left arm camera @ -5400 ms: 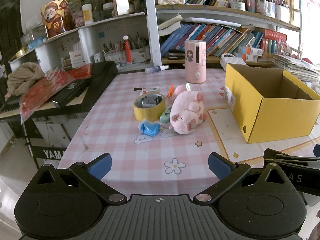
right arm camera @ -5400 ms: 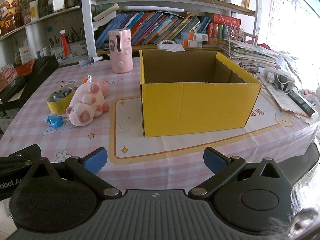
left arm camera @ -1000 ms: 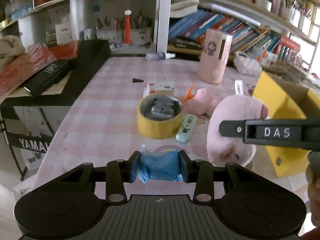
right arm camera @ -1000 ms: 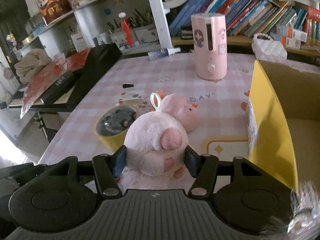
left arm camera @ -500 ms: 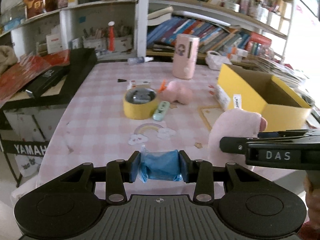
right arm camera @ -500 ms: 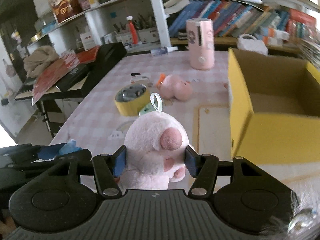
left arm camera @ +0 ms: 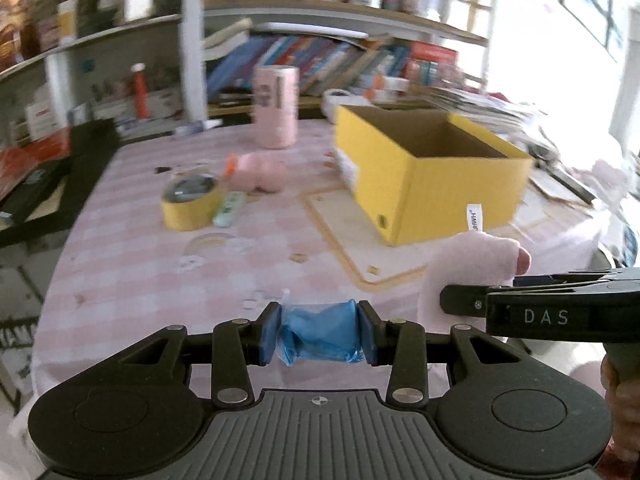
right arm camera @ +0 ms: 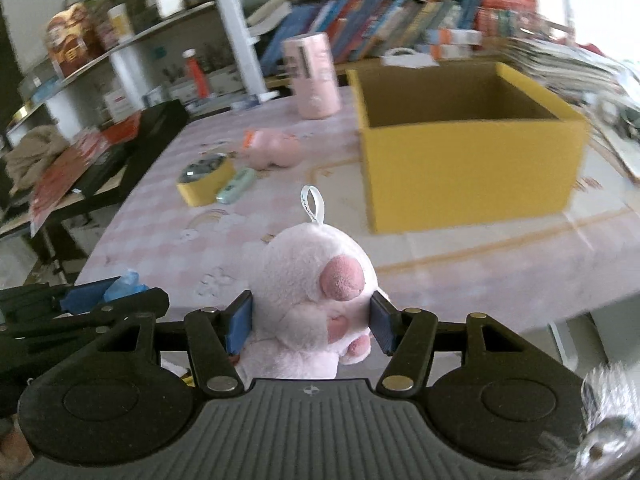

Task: Organize objects
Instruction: 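Carry the blue cloth and pink pig together over the yellow box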

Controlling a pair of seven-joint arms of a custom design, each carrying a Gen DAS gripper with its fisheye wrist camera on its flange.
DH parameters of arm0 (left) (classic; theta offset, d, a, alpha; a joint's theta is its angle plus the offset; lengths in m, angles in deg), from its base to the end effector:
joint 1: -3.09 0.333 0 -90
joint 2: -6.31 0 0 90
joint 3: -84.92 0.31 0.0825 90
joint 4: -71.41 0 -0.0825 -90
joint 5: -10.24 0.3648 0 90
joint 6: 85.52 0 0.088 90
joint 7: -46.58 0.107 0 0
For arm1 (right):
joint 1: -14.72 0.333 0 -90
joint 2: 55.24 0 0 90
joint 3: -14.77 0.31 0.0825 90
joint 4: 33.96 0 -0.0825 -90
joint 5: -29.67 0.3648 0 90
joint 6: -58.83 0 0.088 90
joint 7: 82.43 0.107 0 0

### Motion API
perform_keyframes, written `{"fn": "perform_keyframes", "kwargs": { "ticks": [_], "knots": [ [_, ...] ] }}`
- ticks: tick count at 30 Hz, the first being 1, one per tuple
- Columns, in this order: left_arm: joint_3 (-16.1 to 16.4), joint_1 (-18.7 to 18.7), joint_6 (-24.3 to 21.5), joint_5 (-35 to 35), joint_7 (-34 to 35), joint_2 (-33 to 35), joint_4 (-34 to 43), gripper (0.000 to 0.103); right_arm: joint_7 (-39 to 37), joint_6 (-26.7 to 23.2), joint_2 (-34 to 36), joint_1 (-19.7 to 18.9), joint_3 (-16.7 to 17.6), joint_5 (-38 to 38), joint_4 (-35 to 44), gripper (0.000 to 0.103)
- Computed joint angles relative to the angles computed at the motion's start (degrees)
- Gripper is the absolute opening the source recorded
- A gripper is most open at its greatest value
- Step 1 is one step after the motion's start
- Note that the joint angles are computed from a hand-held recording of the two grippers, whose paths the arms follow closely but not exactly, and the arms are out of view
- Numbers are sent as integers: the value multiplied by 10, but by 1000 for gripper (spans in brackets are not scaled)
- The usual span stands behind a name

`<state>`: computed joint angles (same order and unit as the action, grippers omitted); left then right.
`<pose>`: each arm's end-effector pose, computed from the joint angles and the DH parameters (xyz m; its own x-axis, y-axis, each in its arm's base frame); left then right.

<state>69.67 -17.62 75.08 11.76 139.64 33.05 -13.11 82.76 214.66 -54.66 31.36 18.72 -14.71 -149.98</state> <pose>0.6053 -0.3884 0.5234 -0.5994 -0.7987 0.0527 -0.5346 0.3505 -0.7690 0.5340 0.2277 0.5161 -0.2395 -0.9440 -0.2271 -0.6267 0.3290 -0.7064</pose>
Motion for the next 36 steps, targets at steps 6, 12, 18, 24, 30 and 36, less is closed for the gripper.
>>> {"fn": "perform_keyframes", "kwargs": {
  "ticks": [6,12,18,24,30,36],
  "knots": [
    [-44,19,-3,-36,83,-5,-13,38,98,-40,-57,-11,16,-27,-62,57],
    [-57,20,9,-69,130,-10,-20,38,140,-71,-87,-28,35,-21,-85,57],
    [-64,14,0,-89,158,0,-6,38,145,-91,-110,-38,47,-22,-103,57],
    [-60,3,-3,-92,167,11,13,38,169,-103,-128,-51,53,-25,-119,57],
    [-56,-5,-5,-90,171,21,28,38,169,-100,-130,-58,55,-29,-119,57],
    [-51,-10,-9,-84,165,31,44,38,161,-95,-125,-61,53,-29,-115,57]
  ]
}}
